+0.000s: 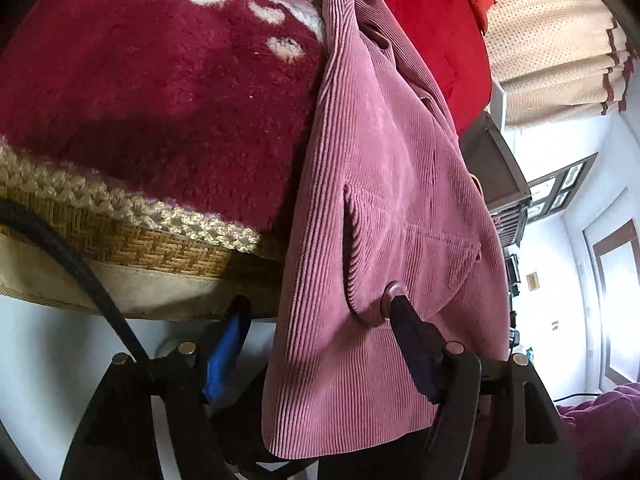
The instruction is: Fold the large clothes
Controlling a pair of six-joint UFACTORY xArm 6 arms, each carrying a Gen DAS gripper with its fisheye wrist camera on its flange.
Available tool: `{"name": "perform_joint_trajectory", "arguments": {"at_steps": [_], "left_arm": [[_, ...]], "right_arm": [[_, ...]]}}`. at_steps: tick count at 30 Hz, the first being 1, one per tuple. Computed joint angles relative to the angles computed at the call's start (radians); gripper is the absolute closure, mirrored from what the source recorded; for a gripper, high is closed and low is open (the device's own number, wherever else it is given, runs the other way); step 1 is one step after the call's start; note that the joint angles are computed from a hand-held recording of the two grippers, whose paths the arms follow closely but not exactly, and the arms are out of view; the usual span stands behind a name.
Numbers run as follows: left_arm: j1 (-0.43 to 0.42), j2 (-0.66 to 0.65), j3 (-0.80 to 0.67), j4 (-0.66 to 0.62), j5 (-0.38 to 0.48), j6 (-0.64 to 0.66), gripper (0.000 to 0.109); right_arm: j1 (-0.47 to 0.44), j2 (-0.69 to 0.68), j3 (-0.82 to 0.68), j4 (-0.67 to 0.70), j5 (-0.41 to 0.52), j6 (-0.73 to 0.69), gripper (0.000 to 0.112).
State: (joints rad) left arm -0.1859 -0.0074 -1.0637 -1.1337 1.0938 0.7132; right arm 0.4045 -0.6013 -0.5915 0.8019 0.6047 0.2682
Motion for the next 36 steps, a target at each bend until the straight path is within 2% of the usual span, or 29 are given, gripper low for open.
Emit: {"name": "perform_joint_trajectory", "arguments": {"at_steps": [1, 2, 4, 5, 6, 7, 11, 13, 15, 16, 17, 18, 19, 21, 22, 23, 24, 27, 31, 36], "left_arm": [[0.003, -0.008, 0.008, -0.011, 0.012, 0.020, 0.058], [0.015, -0.021, 0.023, -0.009, 0.034, 0.039, 0.079], [0.005, -0.049, 0.036, -0.007, 0.017, 0.049, 0.092], [0.001, -0.067, 0.043, -0.004, 0.011, 0.057, 0.098], [-0.004, -0.084, 0.046, 0.003, -0.001, 0.053, 0.100], [-0.006, -0.104, 0.050, 0.008, -0.008, 0.044, 0.100], [0.027, -0.198, 0.075, -0.076, 0.001, 0.084, 0.101], [0.059, -0.227, 0.085, -0.141, 0.045, 0.122, 0.101], [0.064, -0.227, 0.081, -0.112, 0.052, 0.110, 0.099], [0.059, -0.219, 0.083, -0.075, 0.042, 0.075, 0.094], [0.046, -0.198, 0.077, -0.050, 0.043, 0.036, 0.074], [0.048, -0.166, 0.064, -0.027, 0.060, 0.000, 0.059], [0.047, -0.153, 0.068, -0.009, 0.057, -0.032, 0.057], [0.046, -0.123, 0.066, -0.001, 0.047, -0.052, 0.060], [0.040, -0.128, 0.081, -0.020, 0.033, -0.039, 0.069], [0.034, -0.140, 0.094, -0.039, 0.027, -0.023, 0.095], [0.037, -0.150, 0.096, -0.052, 0.031, -0.007, 0.102], [0.033, -0.191, 0.083, -0.079, 0.005, 0.051, 0.101], [0.043, -0.202, 0.008, -0.140, -0.011, 0.068, 0.101], [0.064, -0.109, -0.180, -0.192, -0.041, 0.026, 0.101]], "right_arm": [[-0.006, 0.004, -0.001, 0.029, -0.001, -0.035, 0.037], [0.002, 0.010, -0.007, 0.044, -0.007, -0.064, 0.041], [0.021, 0.026, -0.025, 0.074, -0.029, -0.103, 0.083], [0.029, 0.025, -0.032, 0.080, -0.038, -0.106, 0.085], [0.036, 0.015, -0.036, 0.090, -0.049, -0.108, 0.087], [0.041, 0.007, -0.043, 0.118, -0.060, -0.133, 0.091], [0.087, -0.002, -0.106, 0.140, -0.141, -0.202, 0.092], [0.098, 0.012, -0.132, 0.207, -0.170, -0.269, 0.092], [0.105, 0.022, -0.136, 0.261, -0.169, -0.312, 0.089], [0.100, 0.038, -0.141, 0.245, -0.152, -0.281, 0.088], [0.100, 0.042, -0.132, 0.228, -0.140, -0.243, 0.088], [0.090, 0.053, -0.125, 0.253, -0.112, -0.246, 0.088], [0.088, 0.062, -0.120, 0.276, -0.100, -0.253, 0.088], [0.097, 0.093, -0.128, 0.268, -0.096, -0.227, 0.088], [0.100, 0.098, -0.133, 0.250, -0.099, -0.219, 0.088], [0.104, 0.091, -0.133, 0.214, -0.115, -0.210, 0.088], [0.118, 0.103, -0.150, 0.198, -0.136, -0.211, 0.091], [0.124, 0.066, -0.176, 0.170, -0.170, -0.250, 0.094], [0.112, 0.092, -0.273, 0.168, -0.224, -0.295, 0.095], [0.046, 0.150, -0.391, 0.207, -0.289, -0.352, 0.096]]}}
